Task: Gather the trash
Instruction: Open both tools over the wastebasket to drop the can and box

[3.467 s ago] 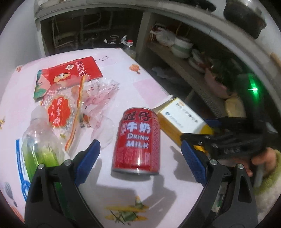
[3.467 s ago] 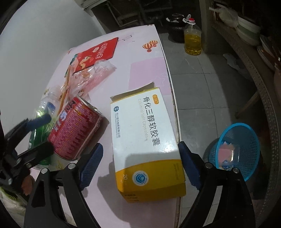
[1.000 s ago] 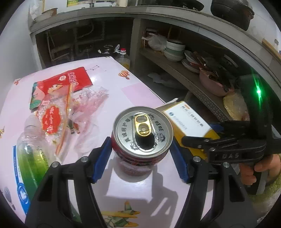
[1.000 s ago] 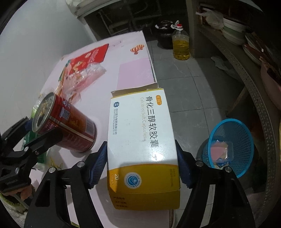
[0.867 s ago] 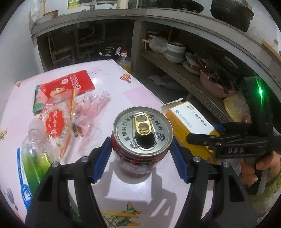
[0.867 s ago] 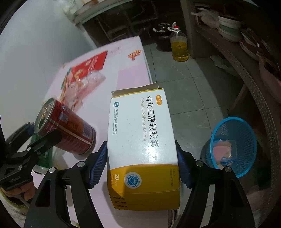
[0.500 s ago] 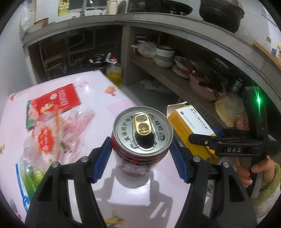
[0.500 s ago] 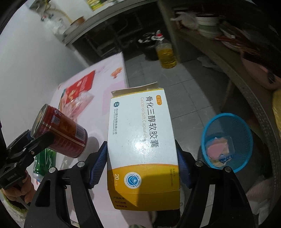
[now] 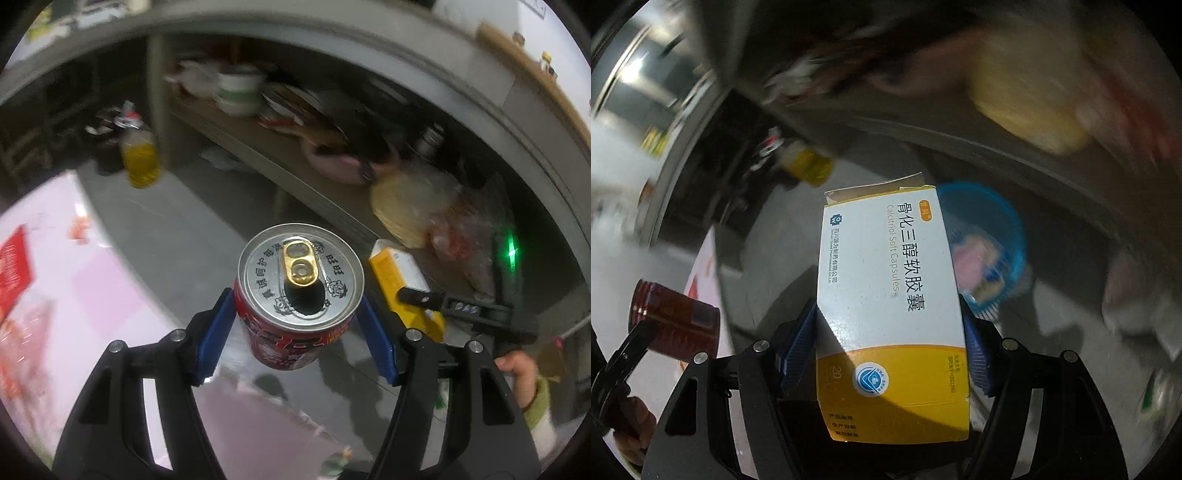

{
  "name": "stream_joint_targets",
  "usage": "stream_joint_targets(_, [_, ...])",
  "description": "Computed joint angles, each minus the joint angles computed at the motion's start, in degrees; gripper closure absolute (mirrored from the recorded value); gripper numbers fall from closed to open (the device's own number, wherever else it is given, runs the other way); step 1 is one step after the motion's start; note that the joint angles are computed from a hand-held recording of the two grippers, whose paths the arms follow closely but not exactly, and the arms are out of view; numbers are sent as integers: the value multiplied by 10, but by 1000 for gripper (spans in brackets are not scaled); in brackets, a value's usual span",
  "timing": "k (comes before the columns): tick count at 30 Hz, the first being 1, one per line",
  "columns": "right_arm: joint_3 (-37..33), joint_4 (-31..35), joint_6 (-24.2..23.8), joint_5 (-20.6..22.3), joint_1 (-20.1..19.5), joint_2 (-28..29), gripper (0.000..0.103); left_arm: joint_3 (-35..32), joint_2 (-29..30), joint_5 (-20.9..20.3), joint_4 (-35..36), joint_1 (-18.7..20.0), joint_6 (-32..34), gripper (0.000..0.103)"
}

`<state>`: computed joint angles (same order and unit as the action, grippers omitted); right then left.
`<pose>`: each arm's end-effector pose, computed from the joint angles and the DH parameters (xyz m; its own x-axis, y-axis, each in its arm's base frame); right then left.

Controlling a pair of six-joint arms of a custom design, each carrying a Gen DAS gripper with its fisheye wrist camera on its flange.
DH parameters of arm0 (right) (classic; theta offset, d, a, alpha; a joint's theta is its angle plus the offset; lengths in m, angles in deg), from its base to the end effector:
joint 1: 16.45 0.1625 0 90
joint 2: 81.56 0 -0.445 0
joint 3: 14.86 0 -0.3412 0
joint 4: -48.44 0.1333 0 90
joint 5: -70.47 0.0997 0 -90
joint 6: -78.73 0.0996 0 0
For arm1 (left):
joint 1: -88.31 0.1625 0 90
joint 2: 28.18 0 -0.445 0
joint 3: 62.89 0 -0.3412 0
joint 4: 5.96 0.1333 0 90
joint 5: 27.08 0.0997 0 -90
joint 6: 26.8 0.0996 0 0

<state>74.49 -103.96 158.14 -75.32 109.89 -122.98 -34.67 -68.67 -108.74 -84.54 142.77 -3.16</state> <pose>0.4397 -0.5118 0.1743 -0.6697 0.7360 -0.0985 0.4601 0.3072 -0.8330 -0.3291 -0.7149 0.4269 -0.5056 0.8515 -0.1388 0.8558 0.5154 0.0446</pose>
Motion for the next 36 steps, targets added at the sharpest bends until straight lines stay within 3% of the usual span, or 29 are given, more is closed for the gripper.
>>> stream_joint_targets(5, [86,-122,20,49,-30,-9,34,-13,47,0,58,-12,-21,40])
stream_joint_targets(11, [98,-206,-26,81,-89,10,32,21,81,20,10,-23,-33,40])
stream_joint_targets(13, [94,-224,-49,72,-112,19,22,32,93,18,-36,-25,-38,19])
stream_joint_targets(14, [91,-228,-56,66,-122,24,20,52,89,18,-75,-26,-39,19])
stream_joint_targets(18, [79,-184,-46,53,-152,37,19,27,104,8,-75,-25,-54,19])
stream_joint_targets(21, [82,-178,-30,41,-151,44,19,39,89,1,-82,-21,-45,19])
stream_joint_targets(27, [73,-110,12,1,-121,49,19,50,58,-8,-80,-16,-35,19])
stream_joint_targets(32, [47,4,53,-34,-82,43,19,67,15,-20,-79,-8,-23,19])
stream_joint_targets(36, [0,106,56,-64,-52,47,19,91,-30,-17,-89,1,-11,19])
